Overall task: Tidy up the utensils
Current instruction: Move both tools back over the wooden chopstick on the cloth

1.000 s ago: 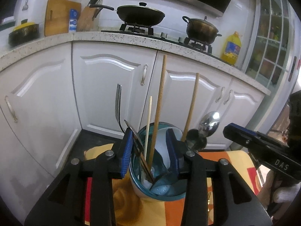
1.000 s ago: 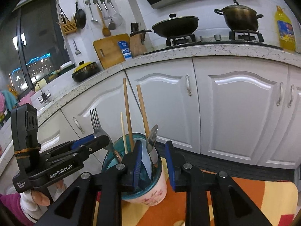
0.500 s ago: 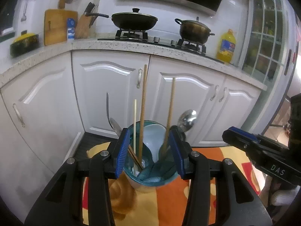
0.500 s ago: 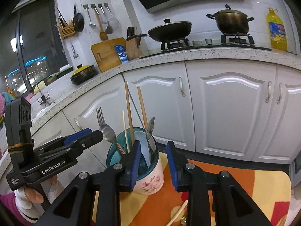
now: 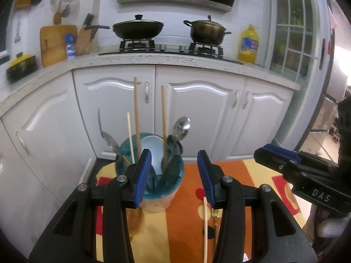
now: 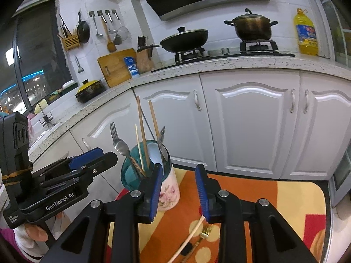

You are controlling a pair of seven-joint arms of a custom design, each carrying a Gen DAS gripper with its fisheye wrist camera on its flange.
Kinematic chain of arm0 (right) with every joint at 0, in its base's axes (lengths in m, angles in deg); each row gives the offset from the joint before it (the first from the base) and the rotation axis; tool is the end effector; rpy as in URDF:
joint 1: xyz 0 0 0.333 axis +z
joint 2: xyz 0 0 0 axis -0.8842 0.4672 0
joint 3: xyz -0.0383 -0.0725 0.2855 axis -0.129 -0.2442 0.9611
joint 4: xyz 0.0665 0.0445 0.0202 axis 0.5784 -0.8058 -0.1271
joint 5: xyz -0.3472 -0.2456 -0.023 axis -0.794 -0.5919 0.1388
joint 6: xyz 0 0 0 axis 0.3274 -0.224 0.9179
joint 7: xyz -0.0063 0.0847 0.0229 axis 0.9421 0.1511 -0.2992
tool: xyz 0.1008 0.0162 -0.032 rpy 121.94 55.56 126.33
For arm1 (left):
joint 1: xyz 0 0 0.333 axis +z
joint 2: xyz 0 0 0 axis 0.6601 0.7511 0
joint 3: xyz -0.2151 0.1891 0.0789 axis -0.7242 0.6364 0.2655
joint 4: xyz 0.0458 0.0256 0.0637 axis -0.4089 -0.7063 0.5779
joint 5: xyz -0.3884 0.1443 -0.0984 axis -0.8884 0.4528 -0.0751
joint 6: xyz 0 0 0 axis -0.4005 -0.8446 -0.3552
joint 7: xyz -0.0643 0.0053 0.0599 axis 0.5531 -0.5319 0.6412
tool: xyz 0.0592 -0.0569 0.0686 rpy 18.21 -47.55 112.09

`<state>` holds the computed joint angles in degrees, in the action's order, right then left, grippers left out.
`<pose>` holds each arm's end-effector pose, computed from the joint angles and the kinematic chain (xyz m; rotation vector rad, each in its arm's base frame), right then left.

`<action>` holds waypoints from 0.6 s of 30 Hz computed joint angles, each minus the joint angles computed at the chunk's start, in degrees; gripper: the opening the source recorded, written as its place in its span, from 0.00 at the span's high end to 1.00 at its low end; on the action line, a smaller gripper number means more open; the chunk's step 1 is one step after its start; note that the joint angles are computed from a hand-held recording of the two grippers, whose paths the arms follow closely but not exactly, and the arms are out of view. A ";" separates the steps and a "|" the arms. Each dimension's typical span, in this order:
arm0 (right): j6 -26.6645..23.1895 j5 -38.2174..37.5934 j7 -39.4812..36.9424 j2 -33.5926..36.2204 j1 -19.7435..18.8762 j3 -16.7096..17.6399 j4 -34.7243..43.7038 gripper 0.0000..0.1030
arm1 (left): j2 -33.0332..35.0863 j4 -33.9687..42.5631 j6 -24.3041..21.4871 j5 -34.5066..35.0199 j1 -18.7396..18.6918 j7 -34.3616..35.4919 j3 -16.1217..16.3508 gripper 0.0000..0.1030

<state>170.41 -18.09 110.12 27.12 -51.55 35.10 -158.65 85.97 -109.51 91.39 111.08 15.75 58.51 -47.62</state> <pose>0.6673 0.2093 0.5754 -1.8699 0.8955 -0.1953 0.5809 -0.3860 0.6132 -1.8038 1.3702 -0.8559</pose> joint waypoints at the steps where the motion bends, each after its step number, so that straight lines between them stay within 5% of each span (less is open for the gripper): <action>1: 0.01 0.02 -0.07 -0.55 -0.13 -0.10 -0.73 0.71 | 0.25 0.29 -0.02 -0.11 -0.12 0.30 -0.13 0.59; 11: -0.14 -0.29 -0.25 -2.64 -0.22 -1.40 -4.15 0.65 | 1.08 0.64 0.96 -2.21 -0.90 1.85 -0.01 0.59; 18: -2.15 -7.11 4.69 0.78 -0.30 -2.16 -3.34 0.64 | -0.94 -5.00 6.83 -8.51 1.50 2.69 -0.57 0.59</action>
<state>168.26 -25.20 114.81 27.90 -51.85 32.94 -161.99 85.03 -114.50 98.22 102.57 17.25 61.19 -48.19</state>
